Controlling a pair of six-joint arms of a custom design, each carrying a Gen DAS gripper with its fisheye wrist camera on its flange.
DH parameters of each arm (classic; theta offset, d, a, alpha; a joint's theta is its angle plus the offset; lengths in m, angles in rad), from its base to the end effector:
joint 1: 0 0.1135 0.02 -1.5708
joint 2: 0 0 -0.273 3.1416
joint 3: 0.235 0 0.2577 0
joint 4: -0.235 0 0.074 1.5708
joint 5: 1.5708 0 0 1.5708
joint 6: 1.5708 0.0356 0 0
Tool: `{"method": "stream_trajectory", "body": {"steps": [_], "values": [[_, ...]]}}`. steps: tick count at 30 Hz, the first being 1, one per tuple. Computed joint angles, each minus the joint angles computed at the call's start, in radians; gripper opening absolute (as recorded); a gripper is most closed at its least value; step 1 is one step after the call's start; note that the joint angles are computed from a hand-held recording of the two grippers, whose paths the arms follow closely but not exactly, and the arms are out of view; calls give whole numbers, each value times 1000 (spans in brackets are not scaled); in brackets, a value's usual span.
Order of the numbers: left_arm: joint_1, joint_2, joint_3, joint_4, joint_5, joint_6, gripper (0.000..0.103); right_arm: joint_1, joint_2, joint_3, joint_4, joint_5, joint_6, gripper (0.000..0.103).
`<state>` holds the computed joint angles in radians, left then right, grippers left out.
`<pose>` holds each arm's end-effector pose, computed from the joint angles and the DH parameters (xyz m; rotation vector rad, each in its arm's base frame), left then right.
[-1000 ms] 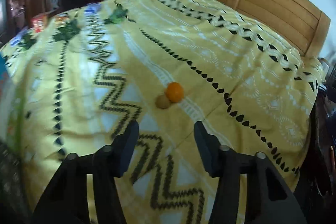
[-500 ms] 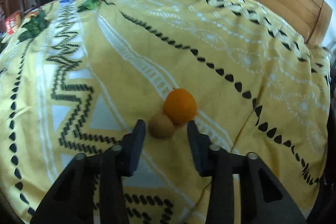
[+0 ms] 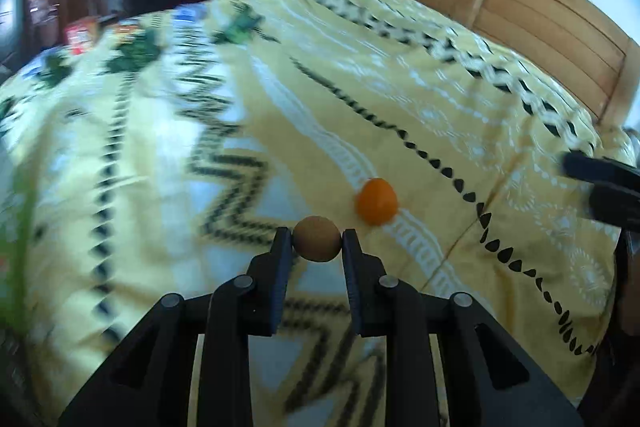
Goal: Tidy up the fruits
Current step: 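Lift the brown fruit with the left tool while the right tool closes on the orange, then carry the brown fruit and the orange in both tools toward the metal bowl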
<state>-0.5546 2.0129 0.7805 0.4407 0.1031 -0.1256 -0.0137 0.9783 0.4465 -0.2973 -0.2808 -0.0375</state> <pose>0.2986 -0.1893 0.0659 0.5612 2.3368 -0.4459 0.1872 0.0073 0.1848 -0.1589 2.3749 0.3121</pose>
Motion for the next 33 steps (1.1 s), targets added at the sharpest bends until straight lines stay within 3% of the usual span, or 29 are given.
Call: {"method": "stream_trajectory", "body": {"steps": [4,6,8,16,18,20,25,30,33], "values": [[19,-112,-140,50,-35,-40,25,115,345,62,232,79,-5,58],[28,-145,-188,77,-35,-56,25,138,507,119,282,103,-11,46],[34,-148,-194,75,-26,-71,25,154,615,163,314,139,-22,46],[64,-119,-169,65,-12,-76,25,191,826,252,344,250,-12,46],[69,-123,-169,64,-14,-74,25,193,835,253,357,257,-13,44],[73,-134,-172,61,-12,-81,25,193,820,245,360,262,-15,36],[80,-229,-204,33,-16,-86,25,195,692,199,335,236,11,36],[101,-440,-271,-25,-53,-81,25,290,460,193,200,266,35,36],[160,-652,-333,-116,-63,-78,25,384,394,234,129,303,77,36]]}}
